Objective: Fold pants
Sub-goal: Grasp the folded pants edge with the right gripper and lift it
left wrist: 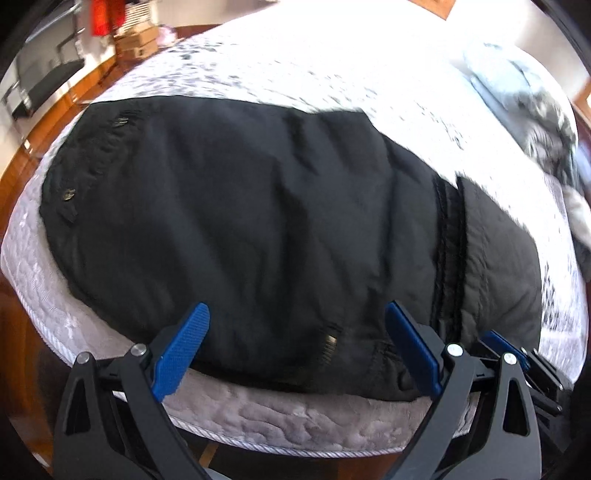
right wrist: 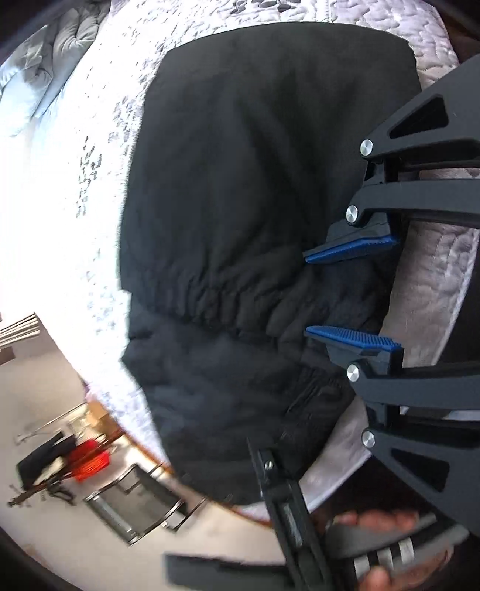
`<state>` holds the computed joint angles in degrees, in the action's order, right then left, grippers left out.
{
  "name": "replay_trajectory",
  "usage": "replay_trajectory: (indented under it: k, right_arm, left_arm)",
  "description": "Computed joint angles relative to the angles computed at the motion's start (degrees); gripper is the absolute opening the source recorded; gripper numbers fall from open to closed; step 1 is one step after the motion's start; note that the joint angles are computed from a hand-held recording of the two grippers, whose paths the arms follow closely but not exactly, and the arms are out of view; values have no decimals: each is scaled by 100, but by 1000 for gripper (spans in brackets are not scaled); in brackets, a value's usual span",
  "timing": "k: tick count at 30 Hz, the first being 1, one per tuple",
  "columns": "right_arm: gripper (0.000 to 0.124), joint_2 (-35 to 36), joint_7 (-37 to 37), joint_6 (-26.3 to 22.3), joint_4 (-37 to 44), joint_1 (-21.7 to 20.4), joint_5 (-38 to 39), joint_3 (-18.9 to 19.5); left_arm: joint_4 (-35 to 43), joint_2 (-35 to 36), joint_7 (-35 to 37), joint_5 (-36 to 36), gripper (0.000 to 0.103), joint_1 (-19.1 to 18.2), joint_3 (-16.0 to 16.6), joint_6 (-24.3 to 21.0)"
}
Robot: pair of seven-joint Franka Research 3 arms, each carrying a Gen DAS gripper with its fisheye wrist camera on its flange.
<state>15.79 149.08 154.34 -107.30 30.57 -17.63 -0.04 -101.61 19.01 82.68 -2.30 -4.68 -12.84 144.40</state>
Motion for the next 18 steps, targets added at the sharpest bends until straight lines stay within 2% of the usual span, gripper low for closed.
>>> replay_trajectory:
  k: [3,8,12,16,18]
  right_arm:
    - [37,-81,48,-229,58,63,-240,-49]
    - [37,-29,-126,-170,-5,-117,167,108]
    - [38,91,-171,-266,93,-83,222,70]
    - [38,122,-246,-334,138,-90,335,75]
    - [38,149,-259,-398,183,-73,348,67]
  left_arm:
    - [-99,-64,-466,-195,96,121,136,227]
    - [-201,-103,-1527,-275,96,345,382,435]
    - [-285,-49,-1752,-745,96,702,302,683]
    - [-163,146,-1806,-981,96,908,206,672]
    - [-41,254,-1944,-775,96,822,273,659]
